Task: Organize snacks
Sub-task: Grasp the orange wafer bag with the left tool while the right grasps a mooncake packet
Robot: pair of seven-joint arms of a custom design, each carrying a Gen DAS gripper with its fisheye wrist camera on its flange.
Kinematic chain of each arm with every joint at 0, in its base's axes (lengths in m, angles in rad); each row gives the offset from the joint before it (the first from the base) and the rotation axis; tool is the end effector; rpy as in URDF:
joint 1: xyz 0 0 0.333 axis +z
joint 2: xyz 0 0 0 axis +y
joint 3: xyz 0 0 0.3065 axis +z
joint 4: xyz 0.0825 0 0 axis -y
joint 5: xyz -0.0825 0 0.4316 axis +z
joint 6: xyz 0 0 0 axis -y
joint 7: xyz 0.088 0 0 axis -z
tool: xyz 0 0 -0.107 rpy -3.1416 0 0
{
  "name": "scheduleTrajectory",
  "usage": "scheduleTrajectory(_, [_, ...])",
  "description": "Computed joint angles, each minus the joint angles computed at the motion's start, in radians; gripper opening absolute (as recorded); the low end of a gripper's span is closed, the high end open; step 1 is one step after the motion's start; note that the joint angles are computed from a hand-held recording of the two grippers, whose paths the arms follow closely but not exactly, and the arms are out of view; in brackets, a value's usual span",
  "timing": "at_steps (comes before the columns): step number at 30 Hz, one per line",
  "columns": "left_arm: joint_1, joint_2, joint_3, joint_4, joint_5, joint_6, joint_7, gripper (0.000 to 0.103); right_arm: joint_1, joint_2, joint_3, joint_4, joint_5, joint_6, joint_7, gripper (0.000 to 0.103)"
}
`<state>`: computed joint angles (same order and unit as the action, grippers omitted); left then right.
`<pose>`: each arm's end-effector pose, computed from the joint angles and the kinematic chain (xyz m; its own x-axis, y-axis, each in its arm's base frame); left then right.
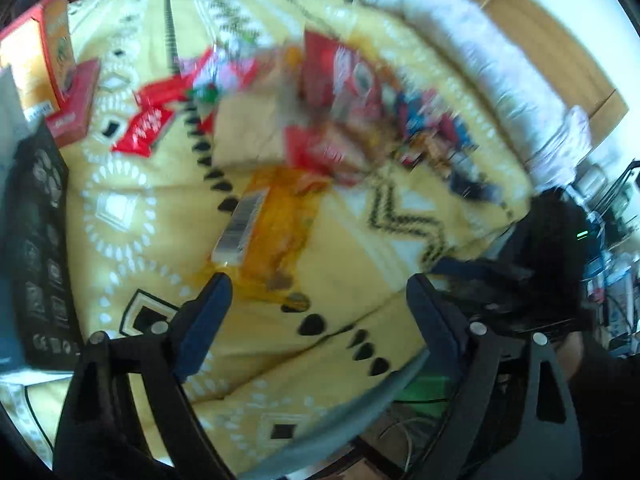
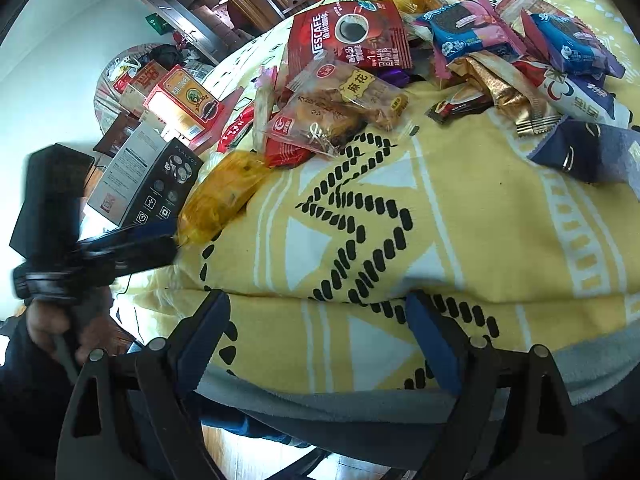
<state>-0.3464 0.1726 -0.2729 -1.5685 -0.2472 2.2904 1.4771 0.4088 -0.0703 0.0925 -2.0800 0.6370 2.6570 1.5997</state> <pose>0.5774 -0.4005 0.5887 -0.4432 -0.8329 0.3315 -0.8428 0.2611 -0.4707 0.5504 0.2836 0.4985 0.1403 -0.8260 -0.5459 -0.8909 0.1351 -0.4335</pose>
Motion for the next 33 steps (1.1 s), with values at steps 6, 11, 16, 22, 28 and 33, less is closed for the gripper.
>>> scheduleTrajectory(6, [-0.037, -0.009, 0.02, -0.009, 0.219, 0.089, -0.116, 0.093, 0.002, -0.002, 0.001, -0.004, -0.001, 0.006, -0.002, 0.093])
scheduleTrajectory(11, [-0.07, 0.107, 0.032, 0.091, 0.315, 0.036, -0.205, 0.096, 0.003, 0.002, 0.003, 0.0, -0.012, 0.004, 0.001, 0.093])
scheduleTrajectory(16, [-0.09, 0.183, 0.043, 0.17, 0.322, -0.049, -0.227, 0.066, 0.001, -0.007, 0.004, -0.003, -0.041, 0.004, 0.022, 0.093])
scheduleTrajectory(22, [-0.077, 0.116, 0.04, 0.097, 0.297, -0.007, -0.221, 0.053, -0.012, 0.03, -0.007, 0.081, -0.096, -0.008, -0.013, 0.092])
scheduleTrajectory(28, [-0.059, 0.065, 0.034, 0.035, 0.277, 0.02, -0.242, 0.051, -0.064, 0.194, 0.003, 0.304, -0.233, -0.042, 0.001, 0.073])
scheduleTrajectory(33, [-0.045, 0.068, 0.029, 0.024, 0.253, 0.009, -0.242, 0.053, -0.085, 0.334, 0.011, 0.49, -0.443, -0.159, 0.056, 0.069])
